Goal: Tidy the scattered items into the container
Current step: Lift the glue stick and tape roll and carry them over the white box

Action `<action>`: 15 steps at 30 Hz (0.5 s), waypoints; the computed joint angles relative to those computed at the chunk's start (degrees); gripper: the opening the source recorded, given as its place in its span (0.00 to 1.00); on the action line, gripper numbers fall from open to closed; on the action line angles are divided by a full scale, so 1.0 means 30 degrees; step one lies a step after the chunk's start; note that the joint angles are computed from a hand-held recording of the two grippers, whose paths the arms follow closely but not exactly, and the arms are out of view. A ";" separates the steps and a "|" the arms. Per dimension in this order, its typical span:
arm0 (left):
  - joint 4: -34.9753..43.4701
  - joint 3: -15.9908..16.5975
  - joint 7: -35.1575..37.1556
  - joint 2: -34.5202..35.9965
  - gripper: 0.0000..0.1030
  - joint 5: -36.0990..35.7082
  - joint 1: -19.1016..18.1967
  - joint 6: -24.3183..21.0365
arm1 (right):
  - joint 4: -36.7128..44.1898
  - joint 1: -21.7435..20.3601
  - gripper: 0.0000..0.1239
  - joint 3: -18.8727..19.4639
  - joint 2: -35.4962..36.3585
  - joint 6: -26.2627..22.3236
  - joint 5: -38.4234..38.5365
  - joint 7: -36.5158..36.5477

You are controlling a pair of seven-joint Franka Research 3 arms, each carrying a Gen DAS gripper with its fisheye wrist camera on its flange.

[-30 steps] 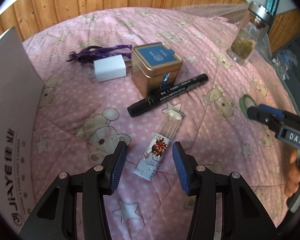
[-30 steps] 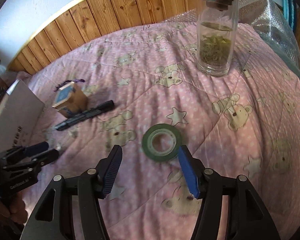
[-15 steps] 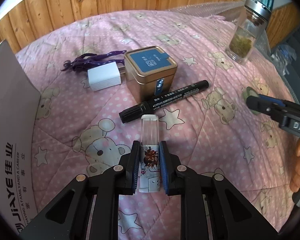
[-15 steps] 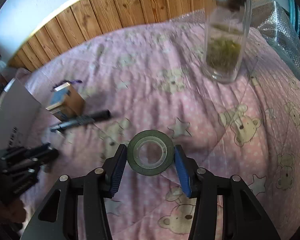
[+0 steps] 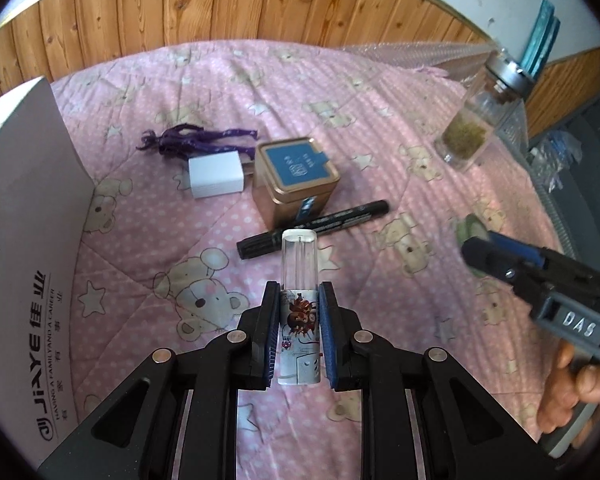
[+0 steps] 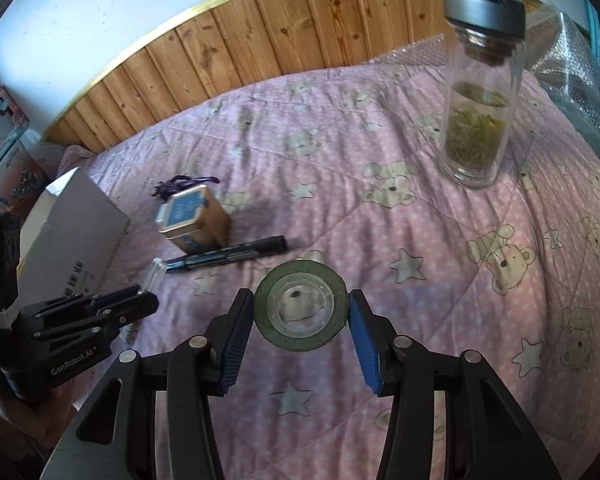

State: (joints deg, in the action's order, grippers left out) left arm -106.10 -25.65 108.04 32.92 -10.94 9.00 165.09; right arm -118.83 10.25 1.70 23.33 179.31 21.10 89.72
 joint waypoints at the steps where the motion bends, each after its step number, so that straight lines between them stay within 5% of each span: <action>1: -0.0104 -0.0204 0.0120 -0.0097 0.19 -0.0120 0.0172 0.0015 | -0.0059 0.0182 0.40 -0.0105 -0.0105 0.0003 -0.0044 0.0077; 15: -0.1911 -0.2294 0.3013 -0.1986 0.19 -0.3258 0.2246 0.0473 | -0.0400 0.1958 0.40 -0.1125 -0.0675 -0.0030 -0.1057 0.1359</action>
State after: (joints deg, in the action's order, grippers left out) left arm -111.83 -32.53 117.07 26.97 -20.71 15.74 166.51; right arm -120.03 16.12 -1.68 21.31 179.22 17.93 93.80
